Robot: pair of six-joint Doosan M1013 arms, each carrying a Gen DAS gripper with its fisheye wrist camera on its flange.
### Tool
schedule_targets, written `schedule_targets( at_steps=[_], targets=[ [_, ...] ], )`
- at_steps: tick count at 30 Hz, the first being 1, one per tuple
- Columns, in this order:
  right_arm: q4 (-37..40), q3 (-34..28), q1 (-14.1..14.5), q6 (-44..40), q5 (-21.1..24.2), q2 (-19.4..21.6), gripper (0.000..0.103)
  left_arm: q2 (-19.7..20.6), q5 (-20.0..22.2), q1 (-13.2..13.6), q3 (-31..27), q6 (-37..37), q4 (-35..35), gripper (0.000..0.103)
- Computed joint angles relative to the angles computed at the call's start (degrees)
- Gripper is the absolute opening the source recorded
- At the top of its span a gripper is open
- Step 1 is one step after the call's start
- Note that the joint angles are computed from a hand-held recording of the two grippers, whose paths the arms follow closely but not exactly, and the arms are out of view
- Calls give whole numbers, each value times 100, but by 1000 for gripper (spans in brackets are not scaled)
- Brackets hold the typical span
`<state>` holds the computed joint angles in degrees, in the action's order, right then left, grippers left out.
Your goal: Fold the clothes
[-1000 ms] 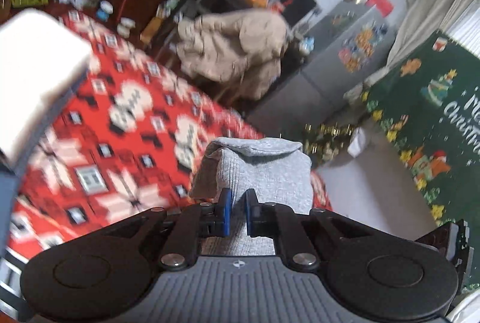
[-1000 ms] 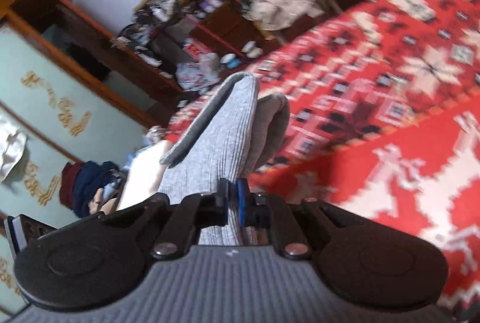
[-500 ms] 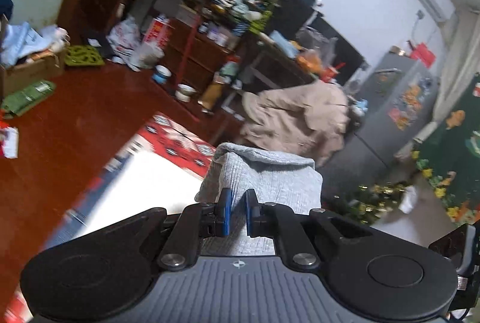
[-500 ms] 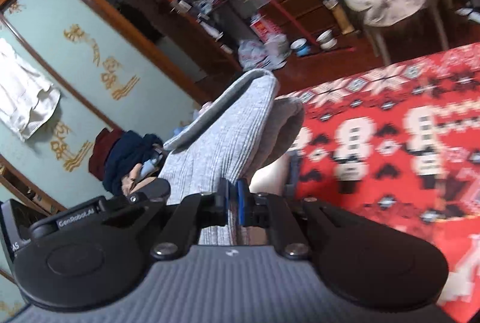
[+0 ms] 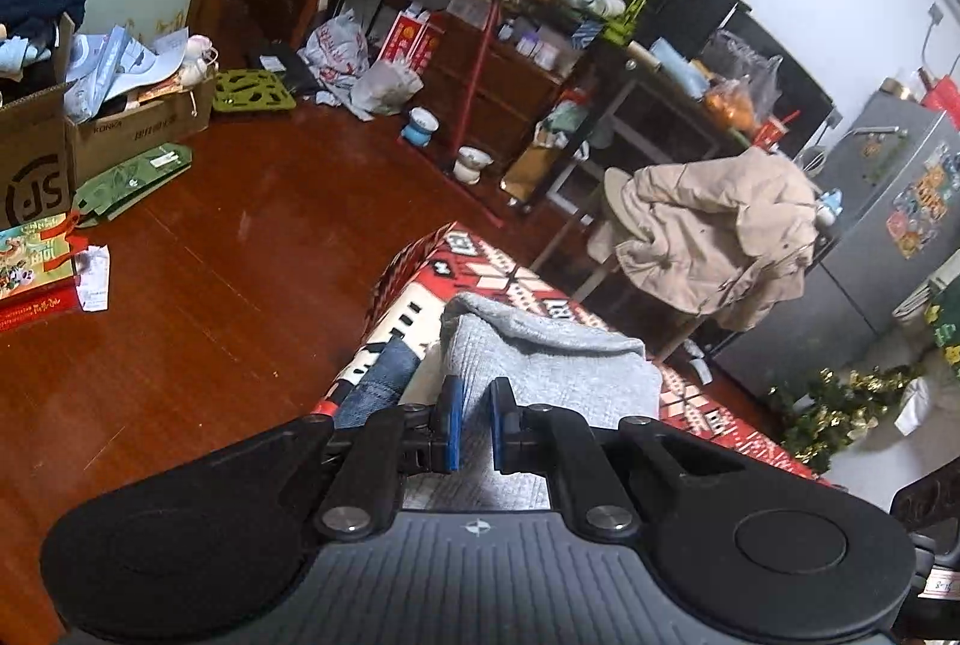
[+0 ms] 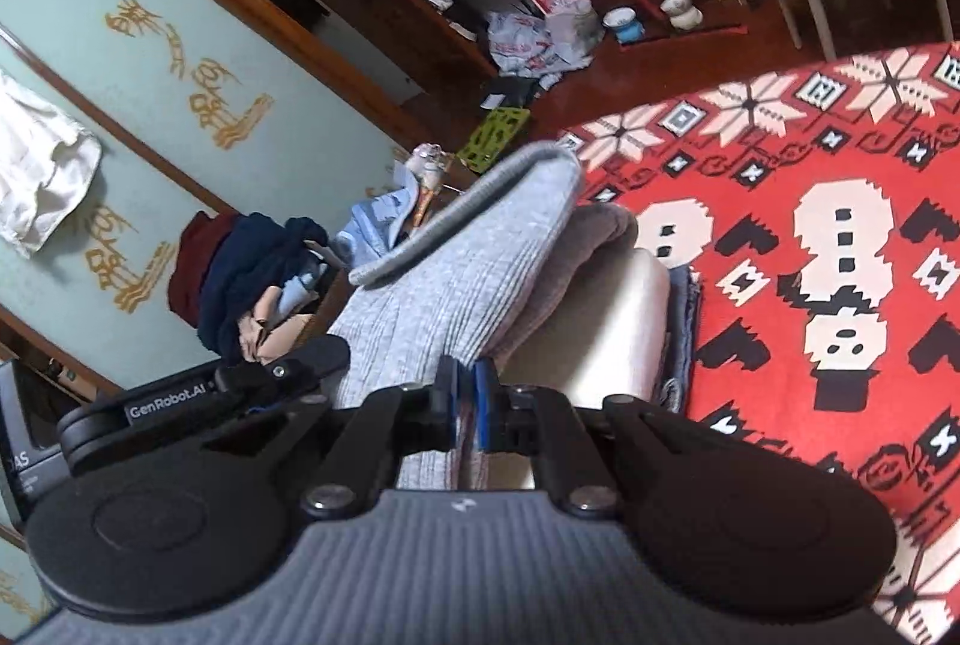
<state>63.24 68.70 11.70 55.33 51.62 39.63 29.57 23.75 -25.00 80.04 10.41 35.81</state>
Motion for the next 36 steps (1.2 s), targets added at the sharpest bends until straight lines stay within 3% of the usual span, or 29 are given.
schedule_targets(
  at_steps=[4, 7, 8, 9, 11, 13, 17, 21, 29, 31, 34, 35, 36],
  targets=[
    [-70, -190, 3, 54, 100, 251, 7, 59, 59, 51, -29, 271, -429, 11],
    [177, -244, -67, 54, 257, 396, 14, -7, -131, 129, 80, 362, -778, 14],
    [290, -276, -102, 50, 348, 443, 17, -42, -161, 142, 119, 300, -755, 17],
    [374, -294, -136, 57, 393, 476, 28, -80, -179, 143, 156, 165, -609, 20],
    [482, -332, -202, 45, 357, 514, 44, -139, -201, 145, 204, -141, -178, 35],
    [551, -449, -268, 124, 302, 589, 49, -117, -144, 171, 103, -64, -149, 36],
    [679, -997, -395, 769, 421, 952, 71, 45, -215, 312, -211, 843, -1086, 42],
    [933, -1816, -445, 1671, 856, 1516, 80, 217, -277, 431, -463, 1790, -2228, 42],
    [354, -2980, -276, 2961, 1293, 2211, 80, 421, 322, 388, -829, 2715, -2740, 40],
    [359, -3116, -236, 3019, 1370, 2307, 75, 440, 392, 371, -840, 2776, -2721, 40],
    [382, -3285, -178, 2965, 1485, 2409, 51, 464, 454, 370, -849, 2861, -2785, 40],
    [311, -3290, -152, 2812, 1439, 2394, 29, 474, 480, 367, -861, 2844, -2760, 40],
    [231, -3295, -126, 2634, 1402, 2373, 24, 481, 491, 366, -868, 2831, -2735, 40]
  ],
)
